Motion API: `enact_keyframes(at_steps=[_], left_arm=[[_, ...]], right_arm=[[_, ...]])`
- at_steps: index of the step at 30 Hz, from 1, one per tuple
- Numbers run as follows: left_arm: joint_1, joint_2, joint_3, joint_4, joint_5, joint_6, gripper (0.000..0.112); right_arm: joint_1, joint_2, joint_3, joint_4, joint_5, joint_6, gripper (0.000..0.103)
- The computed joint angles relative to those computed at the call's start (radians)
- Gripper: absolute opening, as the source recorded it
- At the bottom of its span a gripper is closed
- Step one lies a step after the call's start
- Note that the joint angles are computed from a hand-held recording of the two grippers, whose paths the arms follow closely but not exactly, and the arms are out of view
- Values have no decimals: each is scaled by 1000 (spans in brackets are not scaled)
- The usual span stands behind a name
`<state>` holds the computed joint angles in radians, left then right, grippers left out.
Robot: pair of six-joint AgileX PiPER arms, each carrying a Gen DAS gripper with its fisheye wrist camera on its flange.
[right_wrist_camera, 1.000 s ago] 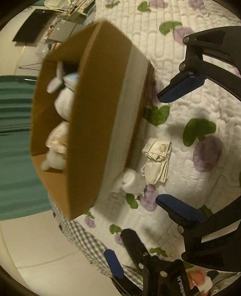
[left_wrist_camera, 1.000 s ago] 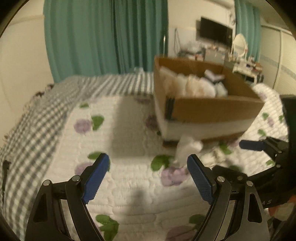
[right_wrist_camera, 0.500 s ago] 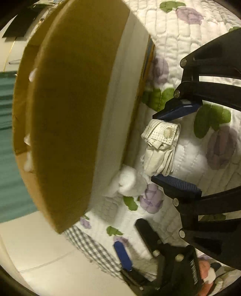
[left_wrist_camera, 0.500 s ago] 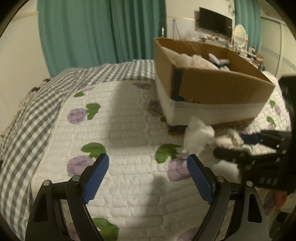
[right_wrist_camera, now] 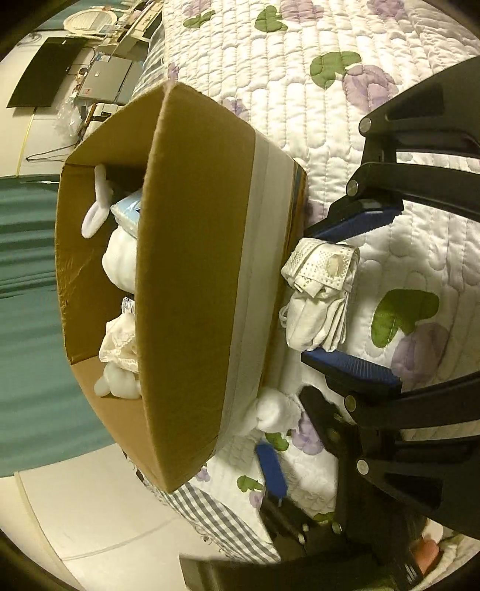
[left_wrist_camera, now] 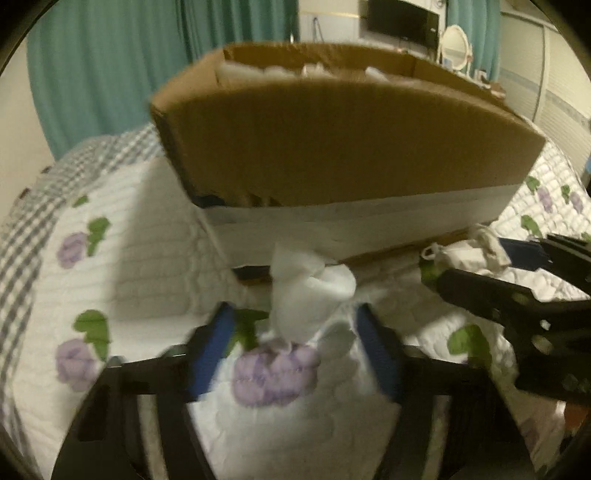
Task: Organize soft objects
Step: 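Grasp the white foam wad with the left tool while the right tool grasps the folded white cloths, then carry the foam wad and folded cloths into the box and release both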
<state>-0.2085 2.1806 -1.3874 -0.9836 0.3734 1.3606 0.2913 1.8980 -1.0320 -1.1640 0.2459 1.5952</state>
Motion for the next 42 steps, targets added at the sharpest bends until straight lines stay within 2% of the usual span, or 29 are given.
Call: enact_keyframes(at_steps=[1,3,5,10,16,20,23,31,36,42], left_arm=[[-3,17,-18,20,7,-23,45],[-5,13,-4,-25,-2,30,34],[-5,0,17,-61,0,81,27],[11,-58,74,-86,29,98,26],[43,-214,215,-194,40,205,26],[54,-350,308,-242,63,240,26],[56,-446,363,-267,67,258,26],[81,-660,414,-211,125,145,26],[100,-714,355,-161,150,65,26],[95,-682,208,-111,162,-34,26]], right_arm=[[-2,-4,6,-10,-2,10,58],[6,9,-8,-6,4,14,58],[15,12,-12,-18,14,32,58],[33,-14,8,-59,24,84,57],[85,-138,96,-89,77,138,57],[158,-263,144,-38,171,91,57],[235,-354,161,-5,272,64,57],[425,-535,123,46,531,-31,57],[467,-567,32,75,605,-127,57],[412,-560,-121,112,602,-303,57]])
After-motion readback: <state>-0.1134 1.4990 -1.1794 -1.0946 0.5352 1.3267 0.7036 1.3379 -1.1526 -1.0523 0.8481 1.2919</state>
